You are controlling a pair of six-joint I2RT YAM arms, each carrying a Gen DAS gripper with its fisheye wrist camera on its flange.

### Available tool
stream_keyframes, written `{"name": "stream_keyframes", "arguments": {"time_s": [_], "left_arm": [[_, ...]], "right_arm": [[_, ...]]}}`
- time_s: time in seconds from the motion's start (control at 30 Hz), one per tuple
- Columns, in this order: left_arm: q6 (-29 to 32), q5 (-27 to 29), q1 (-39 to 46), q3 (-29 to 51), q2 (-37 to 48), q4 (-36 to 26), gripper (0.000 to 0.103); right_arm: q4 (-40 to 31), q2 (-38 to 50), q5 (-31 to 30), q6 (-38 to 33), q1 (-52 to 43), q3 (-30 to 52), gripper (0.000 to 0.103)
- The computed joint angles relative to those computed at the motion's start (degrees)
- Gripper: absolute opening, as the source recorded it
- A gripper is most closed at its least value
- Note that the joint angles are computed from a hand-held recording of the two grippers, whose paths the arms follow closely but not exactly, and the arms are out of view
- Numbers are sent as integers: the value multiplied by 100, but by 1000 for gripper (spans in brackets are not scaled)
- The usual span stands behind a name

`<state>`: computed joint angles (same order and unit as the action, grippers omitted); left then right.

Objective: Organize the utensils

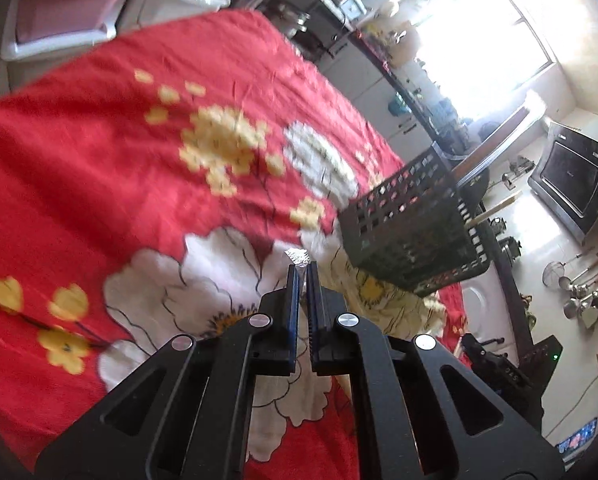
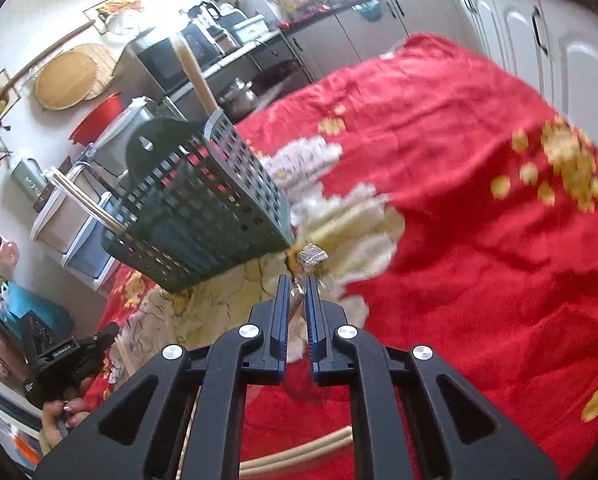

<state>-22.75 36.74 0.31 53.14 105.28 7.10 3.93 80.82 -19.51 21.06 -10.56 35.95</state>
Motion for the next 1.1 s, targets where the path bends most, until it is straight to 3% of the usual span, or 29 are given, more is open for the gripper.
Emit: {"name": "stream_keyframes", "arguments": {"time_s": [0.63, 1.1], "left_arm": [[335, -599, -111, -226, -1521, 77, 1], [570, -705, -779, 132, -1824, -160, 1]], "right_arm": [[-491, -885, 439, -829, 787, 515, 6], [-668, -1219, 596, -1109, 1455, 799, 5]]}}
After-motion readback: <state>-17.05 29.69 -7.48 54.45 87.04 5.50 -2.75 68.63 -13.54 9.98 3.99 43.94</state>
